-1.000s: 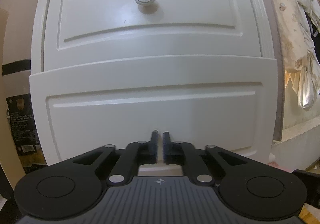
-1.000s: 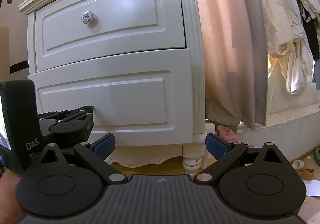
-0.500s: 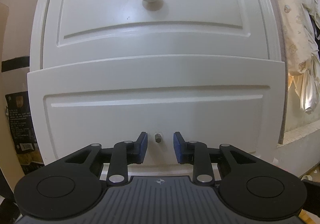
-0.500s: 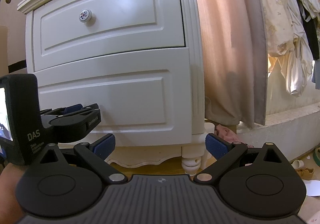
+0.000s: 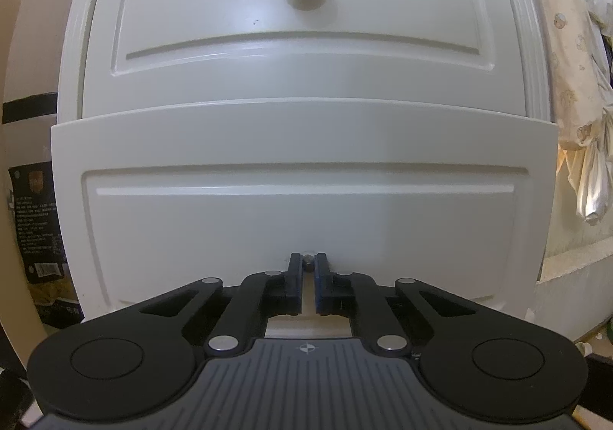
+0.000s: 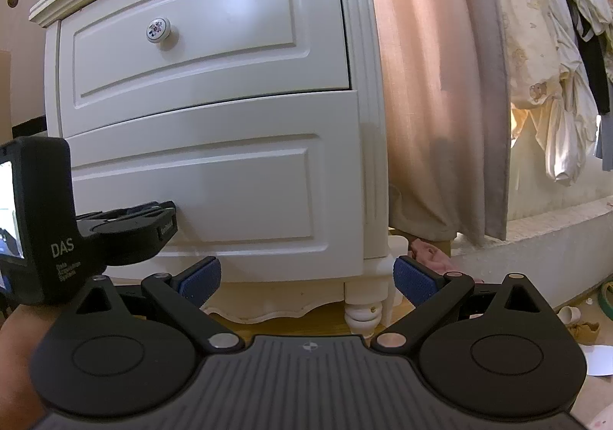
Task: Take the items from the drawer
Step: 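Pull the lower drawer further out with the left gripper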
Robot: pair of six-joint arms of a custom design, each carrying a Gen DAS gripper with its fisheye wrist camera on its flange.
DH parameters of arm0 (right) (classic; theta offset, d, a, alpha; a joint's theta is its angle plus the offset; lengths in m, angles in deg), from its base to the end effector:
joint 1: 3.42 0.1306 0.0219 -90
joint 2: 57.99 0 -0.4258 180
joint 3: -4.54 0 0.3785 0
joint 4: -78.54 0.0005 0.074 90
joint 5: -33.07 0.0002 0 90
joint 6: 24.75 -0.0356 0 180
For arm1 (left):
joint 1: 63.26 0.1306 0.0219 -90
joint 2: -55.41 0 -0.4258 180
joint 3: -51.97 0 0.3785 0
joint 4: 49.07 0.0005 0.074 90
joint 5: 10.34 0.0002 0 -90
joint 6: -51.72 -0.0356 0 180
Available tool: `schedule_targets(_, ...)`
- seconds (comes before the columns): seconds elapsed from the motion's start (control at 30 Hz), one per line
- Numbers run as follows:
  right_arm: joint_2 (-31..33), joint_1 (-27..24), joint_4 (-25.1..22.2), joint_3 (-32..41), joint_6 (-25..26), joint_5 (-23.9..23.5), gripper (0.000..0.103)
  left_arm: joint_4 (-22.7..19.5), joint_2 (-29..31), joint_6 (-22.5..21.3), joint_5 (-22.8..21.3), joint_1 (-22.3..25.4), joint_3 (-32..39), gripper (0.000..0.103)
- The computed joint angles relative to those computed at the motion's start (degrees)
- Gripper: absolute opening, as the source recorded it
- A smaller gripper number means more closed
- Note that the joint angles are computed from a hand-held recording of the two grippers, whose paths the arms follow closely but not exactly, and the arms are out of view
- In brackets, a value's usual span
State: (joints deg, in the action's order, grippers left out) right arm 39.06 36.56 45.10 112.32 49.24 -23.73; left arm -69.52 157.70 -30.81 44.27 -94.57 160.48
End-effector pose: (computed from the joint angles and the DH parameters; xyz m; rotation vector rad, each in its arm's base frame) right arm 0.4279 0.3327 0.5834 -0.0253 1.9006 0.0917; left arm 0.5134 -0.2887 0.5621 -0.0625 1.7720 0.0734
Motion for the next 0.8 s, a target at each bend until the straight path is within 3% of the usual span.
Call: schedule_targets(0.8, -1.03, 0.54, 0.13, -1.0, -0.31, 0.76, 0.103, 3.63, -3.55, 0.38, -0.82, -1.1, -6.49, 0.002)
